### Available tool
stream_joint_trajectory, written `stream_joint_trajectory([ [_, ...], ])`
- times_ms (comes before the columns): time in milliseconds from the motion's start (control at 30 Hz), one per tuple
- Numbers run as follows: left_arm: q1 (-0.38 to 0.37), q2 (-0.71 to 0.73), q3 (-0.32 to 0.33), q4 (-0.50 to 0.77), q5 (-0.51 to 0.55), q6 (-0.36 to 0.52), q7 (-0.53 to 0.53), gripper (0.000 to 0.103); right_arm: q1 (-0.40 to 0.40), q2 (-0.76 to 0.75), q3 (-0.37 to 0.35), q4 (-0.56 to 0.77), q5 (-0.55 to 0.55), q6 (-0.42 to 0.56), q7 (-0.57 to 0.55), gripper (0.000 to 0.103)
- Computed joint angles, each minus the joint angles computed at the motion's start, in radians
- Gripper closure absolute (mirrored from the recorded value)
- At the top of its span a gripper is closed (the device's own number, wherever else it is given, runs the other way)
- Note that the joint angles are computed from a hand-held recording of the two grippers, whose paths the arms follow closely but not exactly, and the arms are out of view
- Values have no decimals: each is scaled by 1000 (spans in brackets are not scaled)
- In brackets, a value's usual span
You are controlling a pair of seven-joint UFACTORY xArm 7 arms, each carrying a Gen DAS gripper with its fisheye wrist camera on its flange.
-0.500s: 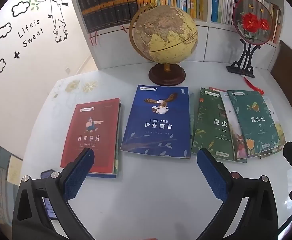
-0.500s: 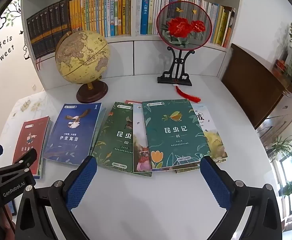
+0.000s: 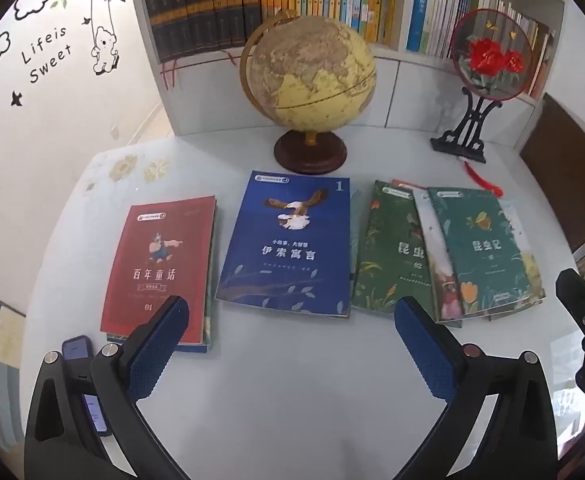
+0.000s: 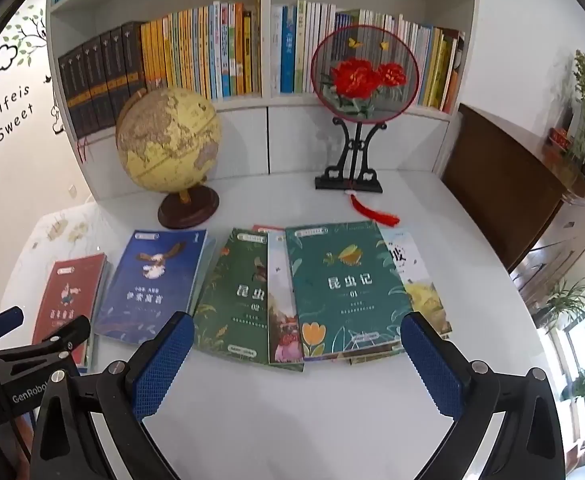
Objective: Organize books
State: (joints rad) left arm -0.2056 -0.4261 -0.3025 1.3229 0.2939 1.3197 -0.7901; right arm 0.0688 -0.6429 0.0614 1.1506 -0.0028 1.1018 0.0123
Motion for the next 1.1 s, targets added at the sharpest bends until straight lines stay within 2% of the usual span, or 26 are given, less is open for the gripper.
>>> stream_joint_trajectory([
  [467,4,-8,-43,33,69,22,-43,1,-4,-11,-14,36,6,-8,-17,0],
  [1100,5,-29,-40,11,60,-21,-34,1,-7,-1,-4,64,3,19,-10,0],
])
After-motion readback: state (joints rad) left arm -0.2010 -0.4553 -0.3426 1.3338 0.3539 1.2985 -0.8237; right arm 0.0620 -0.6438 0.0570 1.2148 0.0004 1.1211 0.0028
